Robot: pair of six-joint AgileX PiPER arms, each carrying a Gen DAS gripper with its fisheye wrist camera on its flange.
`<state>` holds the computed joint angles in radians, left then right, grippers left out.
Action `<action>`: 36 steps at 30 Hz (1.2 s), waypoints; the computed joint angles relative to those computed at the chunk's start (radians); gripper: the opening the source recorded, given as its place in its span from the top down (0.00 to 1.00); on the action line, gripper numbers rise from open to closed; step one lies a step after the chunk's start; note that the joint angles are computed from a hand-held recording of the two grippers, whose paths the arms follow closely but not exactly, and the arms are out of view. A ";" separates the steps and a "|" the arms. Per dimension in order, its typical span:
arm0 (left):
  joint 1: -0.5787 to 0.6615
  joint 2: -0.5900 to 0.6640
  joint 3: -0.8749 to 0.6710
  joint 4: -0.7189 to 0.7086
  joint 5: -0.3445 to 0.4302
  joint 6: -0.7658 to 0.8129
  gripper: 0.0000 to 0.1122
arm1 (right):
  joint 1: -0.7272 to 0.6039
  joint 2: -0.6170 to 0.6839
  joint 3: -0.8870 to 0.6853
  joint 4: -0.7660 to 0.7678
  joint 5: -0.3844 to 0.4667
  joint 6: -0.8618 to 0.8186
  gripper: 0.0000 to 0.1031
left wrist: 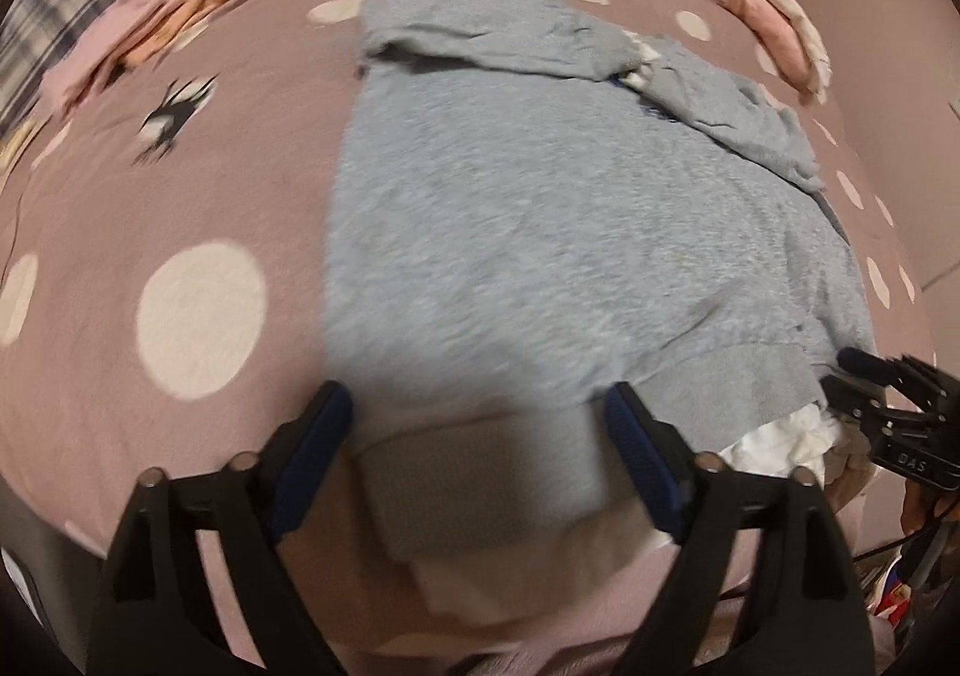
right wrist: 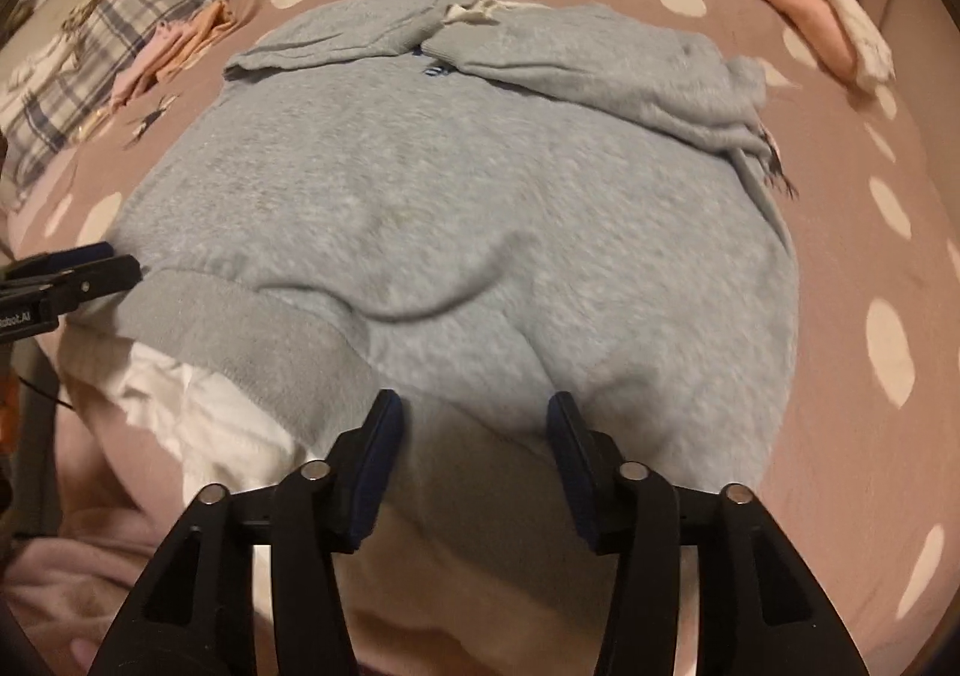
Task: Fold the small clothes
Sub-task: 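Move both tools to the white-lined hem of the sweatshirt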
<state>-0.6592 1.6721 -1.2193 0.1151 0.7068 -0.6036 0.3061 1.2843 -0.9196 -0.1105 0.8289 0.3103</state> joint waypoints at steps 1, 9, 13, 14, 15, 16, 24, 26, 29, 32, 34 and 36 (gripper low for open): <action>0.013 -0.009 0.017 -0.026 -0.007 0.010 0.19 | -0.012 -0.016 0.010 0.017 -0.002 -0.012 0.45; 0.121 -0.082 0.108 -0.206 -0.054 0.070 0.17 | -0.084 -0.062 0.016 0.132 0.005 -0.064 0.44; 0.154 -0.092 0.114 -0.290 -0.062 0.118 0.15 | -0.201 -0.082 0.017 0.242 0.016 -0.115 0.44; 0.162 -0.090 0.113 -0.311 -0.061 0.137 0.14 | -0.220 -0.090 0.020 0.250 0.017 -0.119 0.44; 0.167 -0.089 0.113 -0.330 -0.063 0.152 0.12 | -0.242 -0.098 0.023 0.260 0.020 -0.127 0.44; 0.176 -0.091 0.116 -0.360 -0.067 0.176 0.10 | -0.273 -0.110 0.029 0.273 0.026 -0.134 0.44; 0.254 -0.097 0.129 -0.561 -0.067 0.312 0.09 | -0.515 -0.152 0.089 0.508 0.083 -0.266 0.42; 0.268 -0.102 0.131 -0.593 -0.064 0.338 0.09 | -0.517 -0.158 0.085 0.475 0.091 -0.239 0.42; 0.279 -0.108 0.136 -0.603 -0.066 0.346 0.09 | -0.565 -0.167 0.074 0.486 0.116 -0.279 0.42; 0.287 -0.107 0.139 -0.615 -0.069 0.359 0.09 | -0.634 -0.147 0.065 0.530 0.150 -0.331 0.41; 0.287 -0.103 0.135 -0.612 -0.068 0.367 0.09 | -0.684 -0.131 0.080 0.578 0.161 -0.360 0.41; 0.286 -0.094 0.128 -0.619 -0.068 0.389 0.09 | -0.727 -0.114 0.096 0.640 0.184 -0.404 0.41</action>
